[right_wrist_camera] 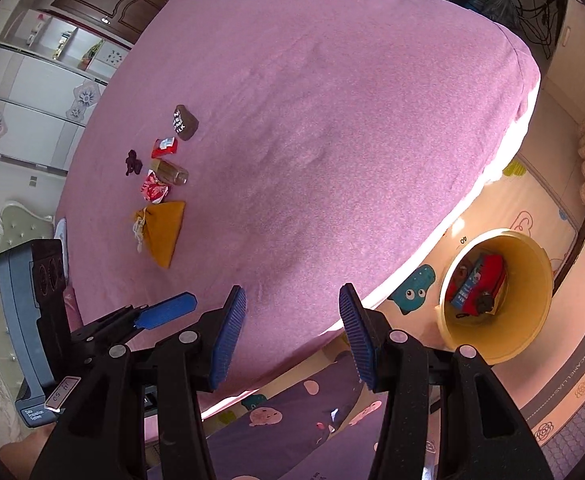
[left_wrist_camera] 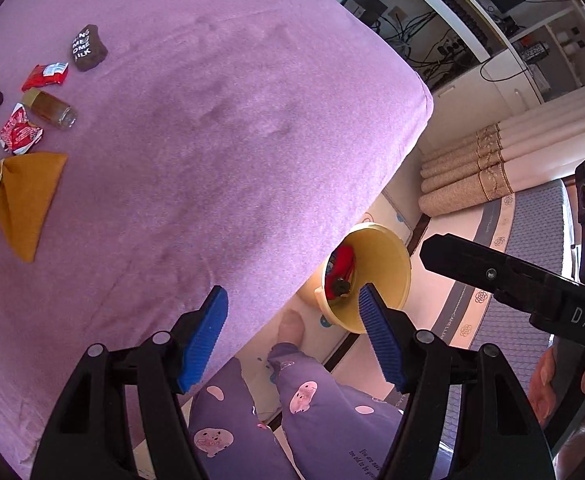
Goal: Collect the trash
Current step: 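Move both tools back over the bed toward the mustard bag and perfume bottle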
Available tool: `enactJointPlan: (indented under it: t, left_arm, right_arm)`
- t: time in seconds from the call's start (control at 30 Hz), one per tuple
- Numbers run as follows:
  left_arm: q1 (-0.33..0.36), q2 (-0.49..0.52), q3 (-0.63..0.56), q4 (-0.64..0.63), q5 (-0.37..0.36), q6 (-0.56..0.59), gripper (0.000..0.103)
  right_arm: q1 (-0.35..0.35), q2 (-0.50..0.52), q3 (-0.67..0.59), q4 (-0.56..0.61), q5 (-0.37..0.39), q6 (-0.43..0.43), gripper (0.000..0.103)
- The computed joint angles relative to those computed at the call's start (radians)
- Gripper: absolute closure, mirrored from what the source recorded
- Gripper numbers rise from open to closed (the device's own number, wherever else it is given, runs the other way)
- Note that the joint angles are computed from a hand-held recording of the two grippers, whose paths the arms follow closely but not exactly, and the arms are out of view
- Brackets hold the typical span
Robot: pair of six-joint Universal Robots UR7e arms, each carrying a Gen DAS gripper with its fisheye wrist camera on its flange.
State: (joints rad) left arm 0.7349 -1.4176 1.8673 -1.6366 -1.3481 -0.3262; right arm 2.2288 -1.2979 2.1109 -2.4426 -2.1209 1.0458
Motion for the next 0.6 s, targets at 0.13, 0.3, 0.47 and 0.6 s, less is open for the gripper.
enactJointPlan:
  t: [0.13, 0.3, 0.47, 0.6]
  left_arm:
    - [0.053, -0.017, -0.040, 0.007, 0.040, 0.004, 0.033]
    - [0.114, -0.037, -0.087, 0.018, 0.086, -0.010, 0.031]
    - [0.177, -0.047, -0.123, 0.015, 0.118, -0.049, 0.031]
    - [0.224, -0.046, -0.150, 0.005, 0.144, -0.095, 0.031]
  right_arm:
    - [-0.002, 0.104, -0.077, -0.026, 0.024, -0.051, 0.055]
    - [-0.001, 0.209, -0.178, -0.022, 0.051, -0.117, 0.055]
    - [-0.013, 0.293, -0.284, 0.026, 0.083, -0.188, 0.055]
    - [-0.034, 0.357, -0.374, 0.070, 0.109, -0.265, 0.055]
